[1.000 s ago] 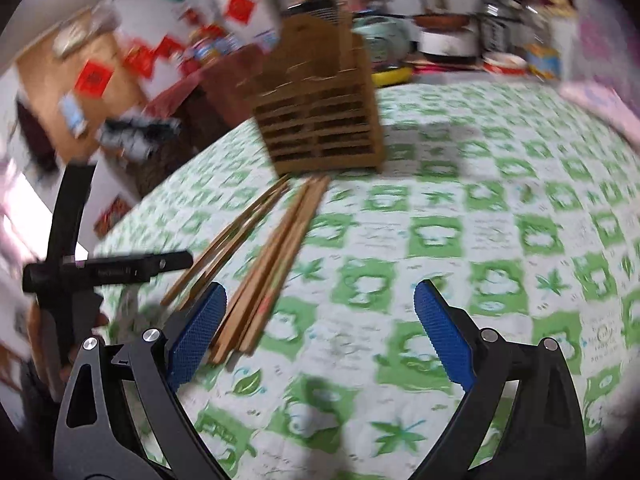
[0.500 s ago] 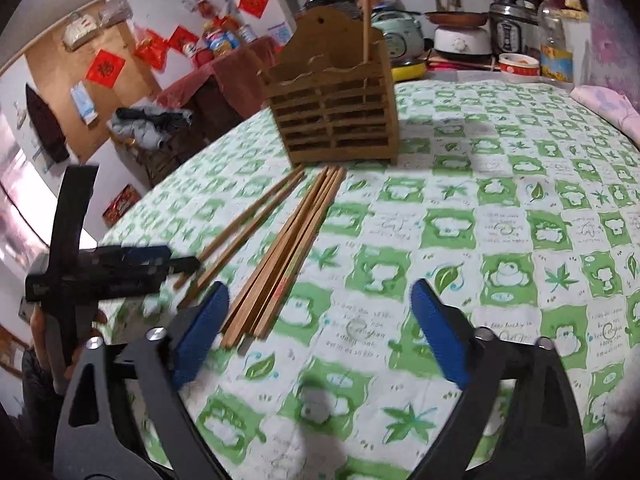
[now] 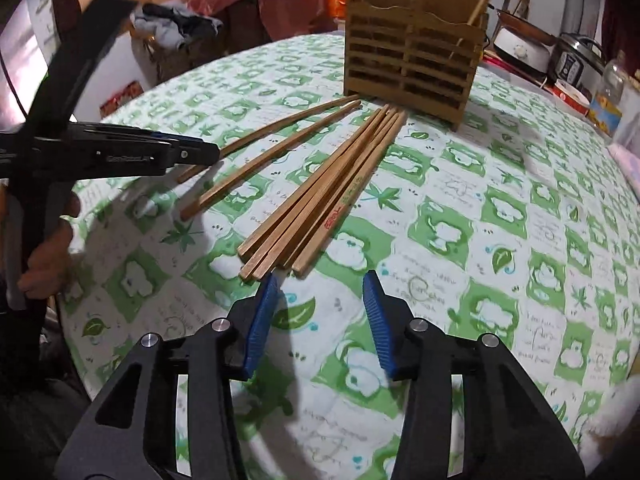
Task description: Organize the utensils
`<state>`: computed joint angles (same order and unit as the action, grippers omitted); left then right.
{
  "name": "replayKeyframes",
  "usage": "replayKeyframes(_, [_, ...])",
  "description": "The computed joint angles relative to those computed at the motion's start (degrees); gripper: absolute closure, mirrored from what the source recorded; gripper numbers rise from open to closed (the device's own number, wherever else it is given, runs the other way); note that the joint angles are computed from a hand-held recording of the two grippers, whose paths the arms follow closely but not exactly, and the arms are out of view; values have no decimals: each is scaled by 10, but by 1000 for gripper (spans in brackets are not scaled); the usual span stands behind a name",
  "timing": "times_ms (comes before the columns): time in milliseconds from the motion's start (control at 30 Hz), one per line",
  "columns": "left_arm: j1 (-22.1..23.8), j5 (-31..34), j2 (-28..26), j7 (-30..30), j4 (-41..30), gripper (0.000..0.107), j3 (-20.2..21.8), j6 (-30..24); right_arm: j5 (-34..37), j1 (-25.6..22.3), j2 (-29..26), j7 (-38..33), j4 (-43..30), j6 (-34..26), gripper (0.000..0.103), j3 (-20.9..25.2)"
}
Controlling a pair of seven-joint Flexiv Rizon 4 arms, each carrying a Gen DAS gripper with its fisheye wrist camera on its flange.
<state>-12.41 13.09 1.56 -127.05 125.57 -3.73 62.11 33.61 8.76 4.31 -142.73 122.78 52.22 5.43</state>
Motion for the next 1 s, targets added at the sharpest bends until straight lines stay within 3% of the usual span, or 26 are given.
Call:
replayKeyframes(200, [0,-8,6,6,8,83,1,1,-36,-13,-35,67,-10,66,66,-3])
replayKeyframes(333, [0,-34,16,26,27,82,4,16,15,-45,-45,44,-47,1,67,-19])
replayKeyframes(567, [4,5,20,4,16,82,-9,-9,-23,-30,-43,49,-24,42,68,11])
replayKeyframes(633, [3,6,22,7,17,82,-9,-8,-6,-33,-41,35,-34,16,82,6])
replayKeyframes(667, [2,3,23,11,20,83,-8,-5,-1,-35,-41,32,-36,11,87,4])
replayKeyframes(700, [0,-1,25,16,23,91,-7,-1,11,-37,-38,26,-38,5,95,1])
replayKeyframes(733, [-2,-12,27,28,29,99,-6,5,21,-39,-35,19,-40,3,95,0])
replayKeyframes(1000, [1,-22,47,33,43,101,-9,21,92,-44,6,-20,-43,-3,95,-18])
